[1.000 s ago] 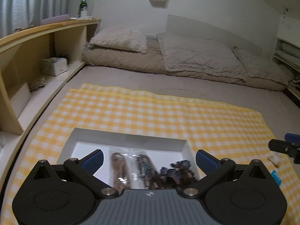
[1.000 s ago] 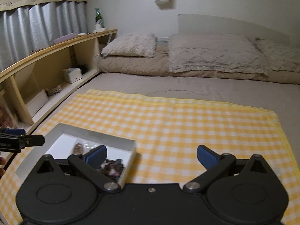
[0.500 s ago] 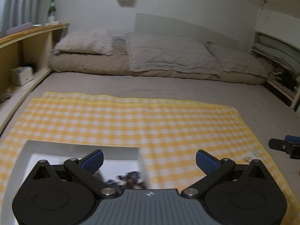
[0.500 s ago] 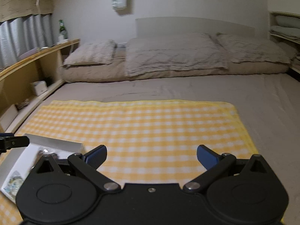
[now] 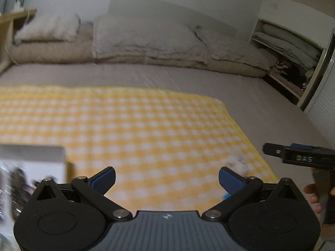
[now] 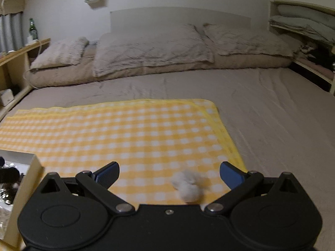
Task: Organize soft objects
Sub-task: 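Grasp the blue packet with the left tool while the right tool grasps the white sock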
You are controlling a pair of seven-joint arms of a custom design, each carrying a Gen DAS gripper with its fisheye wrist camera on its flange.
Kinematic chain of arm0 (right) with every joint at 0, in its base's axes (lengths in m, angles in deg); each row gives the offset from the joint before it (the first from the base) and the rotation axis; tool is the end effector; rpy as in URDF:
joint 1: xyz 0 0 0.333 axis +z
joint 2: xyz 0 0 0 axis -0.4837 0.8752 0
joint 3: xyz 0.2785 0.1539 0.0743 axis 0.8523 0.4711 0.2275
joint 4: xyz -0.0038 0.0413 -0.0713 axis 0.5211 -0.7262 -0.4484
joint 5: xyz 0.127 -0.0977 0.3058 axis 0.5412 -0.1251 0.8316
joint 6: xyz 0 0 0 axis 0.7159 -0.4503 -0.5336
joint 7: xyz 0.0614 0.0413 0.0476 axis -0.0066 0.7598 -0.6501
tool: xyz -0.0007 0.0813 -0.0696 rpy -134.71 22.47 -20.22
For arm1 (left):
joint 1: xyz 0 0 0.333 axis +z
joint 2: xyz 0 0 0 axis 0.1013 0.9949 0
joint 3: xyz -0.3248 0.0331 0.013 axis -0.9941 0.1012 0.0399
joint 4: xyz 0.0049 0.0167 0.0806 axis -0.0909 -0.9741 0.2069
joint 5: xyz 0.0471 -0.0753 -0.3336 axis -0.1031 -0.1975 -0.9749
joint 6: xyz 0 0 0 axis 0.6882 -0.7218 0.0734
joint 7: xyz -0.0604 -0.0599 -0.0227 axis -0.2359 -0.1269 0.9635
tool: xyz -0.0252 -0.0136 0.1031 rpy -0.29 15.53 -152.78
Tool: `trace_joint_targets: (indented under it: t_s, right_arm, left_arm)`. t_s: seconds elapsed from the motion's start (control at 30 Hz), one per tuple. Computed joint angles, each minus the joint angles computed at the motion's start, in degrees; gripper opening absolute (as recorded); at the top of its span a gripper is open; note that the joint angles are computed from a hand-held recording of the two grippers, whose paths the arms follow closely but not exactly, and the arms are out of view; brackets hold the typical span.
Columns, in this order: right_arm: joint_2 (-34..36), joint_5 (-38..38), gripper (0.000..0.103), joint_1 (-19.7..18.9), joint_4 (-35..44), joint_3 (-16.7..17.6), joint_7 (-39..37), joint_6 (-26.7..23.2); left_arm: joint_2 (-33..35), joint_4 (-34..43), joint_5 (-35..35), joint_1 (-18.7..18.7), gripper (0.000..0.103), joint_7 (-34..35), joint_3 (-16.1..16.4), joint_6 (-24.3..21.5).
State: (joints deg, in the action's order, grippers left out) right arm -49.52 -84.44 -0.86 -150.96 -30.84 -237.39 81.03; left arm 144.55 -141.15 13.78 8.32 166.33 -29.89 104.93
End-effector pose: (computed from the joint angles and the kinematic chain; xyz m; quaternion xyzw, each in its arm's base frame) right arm 0.5999 0.2592 0.3786 -0.3774 0.8179 -0.3847 0.2015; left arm 0.7763 -0.1079 0.3593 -0.3523 0.8388 -0.4136 0.0343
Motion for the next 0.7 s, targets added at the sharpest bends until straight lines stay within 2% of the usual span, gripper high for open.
trace_joint_targets:
  t_s: [0.23,0.3,0.43,0.57,0.7]
  right_arm:
    - [-0.94,0.38,0.102,-2.98,-4.30,-0.20,-2.15,3.25]
    - [-0.70,0.50,0.097,-3.90,-5.11,-0.27,-2.83,4.99]
    - [0.08,-0.03,0.090,-6.10,-6.57,-0.96,-3.35,11.09]
    - [1.28,0.06,0.083,-8.16,-7.37,-1.94,-3.07,17.75]
    - [2.56,-0.16,0.071,-9.12,-7.68,-3.18,-2.49,23.17]
  left_arm:
    - [-4.13,-11.33,-1.16,-2.67,0.103,-2.06,0.15,3.15]
    - [-4.32,-12.74,-1.01,-4.10,0.103,-4.17,0.81,3.98]
    - [-4.47,-16.33,-1.80,-6.15,0.103,-7.28,0.70,7.50]
    - [-4.39,-19.54,-1.15,-8.03,0.103,-6.72,0.52,11.06]
    - [-3.34,-20.68,0.95,-10.50,0.103,-6.77,1.32,15.05]
